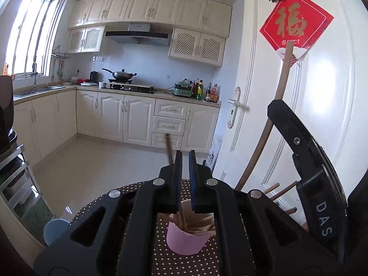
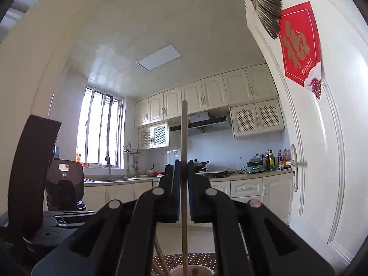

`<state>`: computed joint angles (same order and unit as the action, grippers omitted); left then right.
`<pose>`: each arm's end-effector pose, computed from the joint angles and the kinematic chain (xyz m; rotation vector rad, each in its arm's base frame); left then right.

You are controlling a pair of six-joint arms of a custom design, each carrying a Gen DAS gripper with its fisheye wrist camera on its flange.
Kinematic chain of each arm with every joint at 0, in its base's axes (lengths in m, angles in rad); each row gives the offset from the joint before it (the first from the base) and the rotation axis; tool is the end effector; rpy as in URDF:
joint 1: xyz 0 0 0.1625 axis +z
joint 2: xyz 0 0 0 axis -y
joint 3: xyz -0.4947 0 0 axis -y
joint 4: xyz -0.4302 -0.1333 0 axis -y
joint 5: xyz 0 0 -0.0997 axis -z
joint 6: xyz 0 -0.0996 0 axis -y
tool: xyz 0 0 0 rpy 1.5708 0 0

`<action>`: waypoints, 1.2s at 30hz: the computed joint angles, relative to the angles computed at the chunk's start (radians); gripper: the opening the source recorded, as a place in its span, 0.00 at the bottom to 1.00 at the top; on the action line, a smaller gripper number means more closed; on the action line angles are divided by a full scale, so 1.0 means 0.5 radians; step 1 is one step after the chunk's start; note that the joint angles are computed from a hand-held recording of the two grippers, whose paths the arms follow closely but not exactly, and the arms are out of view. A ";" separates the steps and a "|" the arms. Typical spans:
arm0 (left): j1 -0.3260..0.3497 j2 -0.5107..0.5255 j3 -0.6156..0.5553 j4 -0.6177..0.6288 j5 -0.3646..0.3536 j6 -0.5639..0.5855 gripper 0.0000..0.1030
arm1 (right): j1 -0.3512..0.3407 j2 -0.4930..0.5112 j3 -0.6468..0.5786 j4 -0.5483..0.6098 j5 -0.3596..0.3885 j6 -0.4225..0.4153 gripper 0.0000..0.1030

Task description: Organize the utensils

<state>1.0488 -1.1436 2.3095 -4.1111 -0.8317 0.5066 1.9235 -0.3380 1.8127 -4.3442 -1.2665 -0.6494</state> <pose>-0.0587 -0.5039 0.3007 0.4170 1.9903 -1.5961 0.3694 -0.5314 -0.0312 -1.4128 1.9918 -1.8762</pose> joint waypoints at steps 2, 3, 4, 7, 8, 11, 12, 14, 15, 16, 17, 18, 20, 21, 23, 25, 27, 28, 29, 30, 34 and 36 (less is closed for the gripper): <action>0.000 -0.002 0.000 0.004 0.003 0.004 0.07 | -0.006 -0.006 0.005 0.030 0.000 0.012 0.04; 0.000 -0.005 0.003 0.007 -0.003 0.001 0.07 | -0.009 -0.007 0.007 0.034 -0.002 0.012 0.04; 0.002 -0.009 0.009 0.004 -0.002 0.004 0.07 | -0.012 -0.010 0.011 0.041 -0.003 0.012 0.04; 0.003 -0.019 0.010 0.011 0.013 -0.014 0.07 | -0.023 -0.024 0.030 0.070 0.001 0.029 0.04; 0.004 -0.028 0.010 0.026 0.020 -0.040 0.07 | -0.026 -0.029 0.037 0.082 0.000 0.030 0.04; -0.001 -0.044 0.015 0.053 0.045 -0.076 0.07 | -0.032 -0.032 0.059 0.089 0.002 0.022 0.05; -0.007 -0.043 0.015 0.047 0.063 -0.070 0.07 | -0.034 -0.032 0.067 0.090 0.002 0.020 0.05; -0.023 -0.045 0.015 0.048 0.108 -0.063 0.07 | -0.040 -0.036 0.082 0.103 0.003 0.024 0.05; -0.030 -0.049 0.017 0.051 0.123 -0.066 0.07 | -0.041 -0.040 0.090 0.119 -0.006 0.025 0.05; -0.035 -0.053 0.021 0.051 0.128 -0.069 0.07 | -0.044 -0.044 0.099 0.138 -0.008 0.025 0.05; -0.043 -0.055 0.025 0.045 0.145 -0.067 0.07 | -0.046 -0.049 0.106 0.154 -0.011 0.023 0.06; -0.053 -0.057 0.030 0.039 0.166 -0.062 0.07 | -0.048 -0.055 0.117 0.173 -0.020 0.024 0.06; -0.076 -0.052 0.029 0.011 0.215 -0.039 0.07 | -0.047 -0.063 0.135 0.192 -0.047 0.025 0.07; -0.089 -0.056 0.034 0.006 0.242 -0.031 0.07 | -0.044 -0.076 0.148 0.226 -0.069 0.029 0.07; -0.103 -0.067 0.048 0.010 0.271 -0.039 0.07 | -0.044 -0.089 0.170 0.256 -0.095 0.037 0.08; -0.122 -0.070 0.059 0.004 0.315 -0.031 0.07 | -0.041 -0.101 0.191 0.279 -0.121 0.030 0.08; -0.144 -0.080 0.081 0.005 0.368 -0.040 0.07 | -0.038 -0.113 0.214 0.297 -0.146 0.041 0.08; -0.152 -0.086 0.094 0.008 0.386 -0.048 0.07 | -0.037 -0.119 0.225 0.305 -0.159 0.049 0.08; -0.161 -0.095 0.111 0.018 0.406 -0.063 0.07 | -0.033 -0.125 0.236 0.305 -0.180 0.059 0.12; -0.173 -0.104 0.132 0.021 0.431 -0.079 0.07 | -0.030 -0.134 0.252 0.308 -0.199 0.071 0.15; -0.222 -0.125 0.199 -0.015 0.525 -0.097 0.31 | -0.021 -0.174 0.320 0.328 -0.236 0.087 0.28; -0.269 -0.118 0.246 -0.138 0.582 -0.051 0.52 | -0.014 -0.185 0.356 0.298 -0.252 0.090 0.31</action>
<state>0.9143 -1.2025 2.4327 -4.1801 -0.5409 0.4813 1.9164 -0.4306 1.9909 -4.1949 -1.3924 -0.6045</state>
